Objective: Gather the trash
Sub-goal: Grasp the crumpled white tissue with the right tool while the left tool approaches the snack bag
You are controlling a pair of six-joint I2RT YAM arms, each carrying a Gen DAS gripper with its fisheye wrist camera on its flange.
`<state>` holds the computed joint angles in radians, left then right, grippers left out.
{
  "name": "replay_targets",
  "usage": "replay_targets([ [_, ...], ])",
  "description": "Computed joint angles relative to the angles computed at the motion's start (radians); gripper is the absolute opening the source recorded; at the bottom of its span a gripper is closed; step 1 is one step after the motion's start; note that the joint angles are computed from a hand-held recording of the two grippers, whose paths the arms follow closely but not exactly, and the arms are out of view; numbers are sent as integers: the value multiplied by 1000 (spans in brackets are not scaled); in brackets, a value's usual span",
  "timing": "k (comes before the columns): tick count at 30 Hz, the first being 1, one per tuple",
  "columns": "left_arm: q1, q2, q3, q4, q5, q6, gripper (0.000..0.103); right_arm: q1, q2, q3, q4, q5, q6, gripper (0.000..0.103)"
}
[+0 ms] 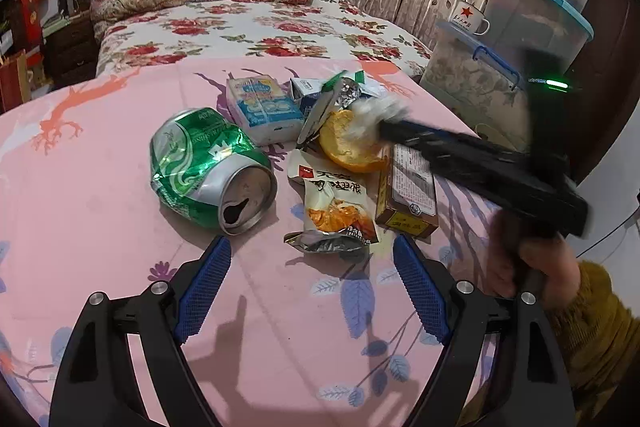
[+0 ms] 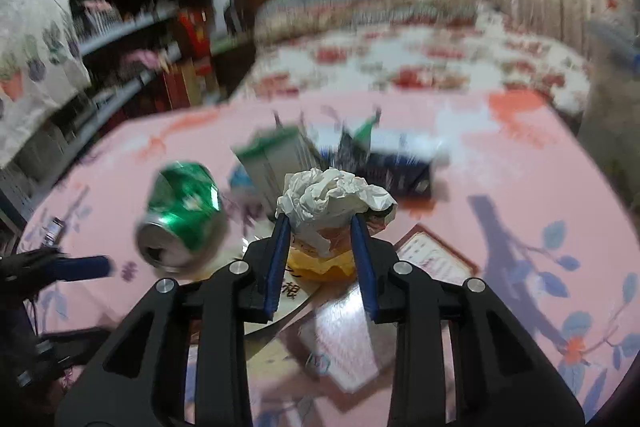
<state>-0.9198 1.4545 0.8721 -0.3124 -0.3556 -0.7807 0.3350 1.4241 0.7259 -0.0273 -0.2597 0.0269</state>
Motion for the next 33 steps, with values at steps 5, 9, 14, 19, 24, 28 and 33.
replay_targets([
  [5,24,90,52,28,51,29,83,-71,-297,-174,-28,-31,16,33],
  [9,29,199,135,28,68,64,83,-127,-400,-248,-96,-64,22,33],
  [14,12,335,267,-40,5,102,71,-200,-461,-321,-154,-114,17,33],
  [19,17,364,277,-50,13,87,49,-251,-478,-358,-174,-145,7,33],
  [24,-2,225,155,-49,47,37,49,-283,-489,-357,-184,-185,-6,33],
  [28,-53,111,53,-63,43,-27,51,-258,-491,-367,-184,-191,-12,33],
  [33,-125,64,3,-107,-18,-117,63,-212,-472,-384,-176,-174,-8,33],
])
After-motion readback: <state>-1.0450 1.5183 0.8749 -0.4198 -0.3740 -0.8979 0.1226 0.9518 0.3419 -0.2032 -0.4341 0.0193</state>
